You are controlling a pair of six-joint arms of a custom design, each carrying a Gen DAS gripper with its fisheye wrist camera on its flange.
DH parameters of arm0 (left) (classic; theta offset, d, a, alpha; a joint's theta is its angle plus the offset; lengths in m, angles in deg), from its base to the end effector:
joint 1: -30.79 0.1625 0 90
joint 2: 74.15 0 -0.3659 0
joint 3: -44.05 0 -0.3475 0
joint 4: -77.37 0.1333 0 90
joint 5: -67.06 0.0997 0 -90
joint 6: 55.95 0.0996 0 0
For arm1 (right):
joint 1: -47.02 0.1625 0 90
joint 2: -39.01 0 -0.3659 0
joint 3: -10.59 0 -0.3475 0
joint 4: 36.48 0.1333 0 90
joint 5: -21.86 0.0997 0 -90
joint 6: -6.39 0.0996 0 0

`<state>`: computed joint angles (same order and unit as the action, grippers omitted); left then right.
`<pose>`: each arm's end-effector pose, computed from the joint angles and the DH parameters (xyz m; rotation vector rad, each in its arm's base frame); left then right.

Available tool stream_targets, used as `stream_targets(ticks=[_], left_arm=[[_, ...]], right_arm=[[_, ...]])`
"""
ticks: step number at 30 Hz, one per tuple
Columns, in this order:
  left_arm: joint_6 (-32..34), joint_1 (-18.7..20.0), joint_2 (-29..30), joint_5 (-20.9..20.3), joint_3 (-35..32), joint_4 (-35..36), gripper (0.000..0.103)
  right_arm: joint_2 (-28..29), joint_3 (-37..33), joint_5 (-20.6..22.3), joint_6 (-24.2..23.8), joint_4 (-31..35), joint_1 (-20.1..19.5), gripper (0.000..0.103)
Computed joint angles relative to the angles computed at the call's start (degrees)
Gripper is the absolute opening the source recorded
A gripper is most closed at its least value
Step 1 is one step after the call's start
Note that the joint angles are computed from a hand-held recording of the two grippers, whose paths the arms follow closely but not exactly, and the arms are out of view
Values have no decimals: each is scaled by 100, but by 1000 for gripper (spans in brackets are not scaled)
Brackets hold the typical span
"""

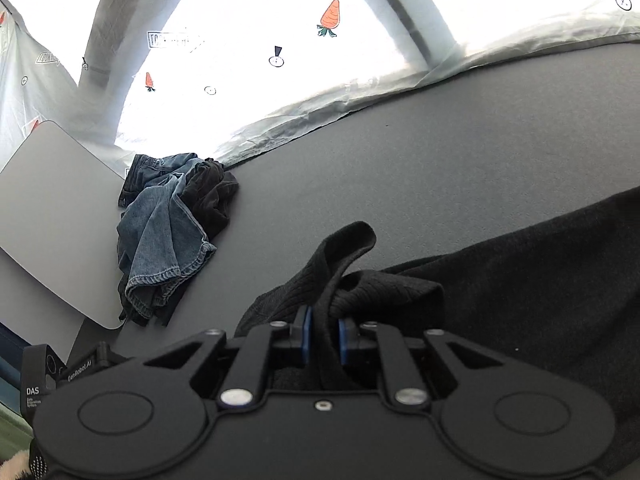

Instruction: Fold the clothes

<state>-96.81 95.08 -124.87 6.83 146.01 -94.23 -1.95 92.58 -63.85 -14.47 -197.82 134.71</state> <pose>-0.0865 -0.6009 0.1505 -0.5711 2.7580 -1.0469 0.1134 -0.6798 0.1388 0.5132 -2.9536 0.8179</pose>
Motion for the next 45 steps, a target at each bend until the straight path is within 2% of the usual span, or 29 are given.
stream_targets(ticks=[4,6,10,12,13,15,16,18,20,22,24,26,28,32,33,36,39,42,43,45], left_arm=[[211,-277,210,630,-354,778,103],[448,-382,362,778,-534,1081,103],[752,-683,745,1532,-918,1940,103],[924,-796,962,1916,-1168,2451,103],[982,-855,1073,2126,-1271,2708,103],[1085,-954,1240,2480,-1357,2991,103],[1077,-961,1271,2506,-1365,2958,103],[1132,-935,1258,2460,-1366,2898,103],[1228,-934,1159,2416,-1239,2850,103],[1284,-938,1127,2401,-1206,2847,103],[1325,-929,1117,2370,-1237,2900,103],[1379,-910,1115,2332,-1281,2954,103],[1387,-900,1104,2294,-1316,3038,103],[1426,-890,1026,2181,-1317,3212,103],[1375,-894,988,2160,-1296,3287,103],[1030,-915,824,2066,-1197,3495,103],[853,-967,645,1971,-893,2753,103],[750,-965,670,1739,-903,2402,103],[794,-960,719,1653,-948,2359,103],[913,-1009,899,1761,-1001,2267,103]], right_arm=[[-433,378,-109,-560,-581,30,13],[-607,447,-157,-648,-715,0,13],[-818,437,-476,-794,-921,-86,13],[-758,290,-939,-893,-837,-107,15],[-676,198,-1306,-1005,-796,-93,16],[-505,112,-1806,-1270,-740,-125,26],[-410,61,-2058,-1400,-721,-140,28],[-374,250,-2147,-1409,-1133,-203,45],[-326,424,-2231,-1420,-1544,-268,53],[-375,501,-2185,-1295,-1602,-316,59],[-374,569,-2232,-1285,-1775,-353,76],[-416,667,-2192,-1297,-1892,-421,82],[-506,829,-2063,-1323,-2029,-492,83],[-654,1275,-2152,-1670,-2554,-533,91],[-681,1352,-2177,-1677,-2628,-547,95],[-814,1526,-2160,-1526,-2631,-605,97],[-956,1665,-2096,-1362,-2559,-666,98],[-1045,1819,-2054,-1317,-2605,-703,100],[-1069,1877,-2048,-1369,-2641,-712,101],[-1073,1957,-2172,-1673,-2712,-690,101]])
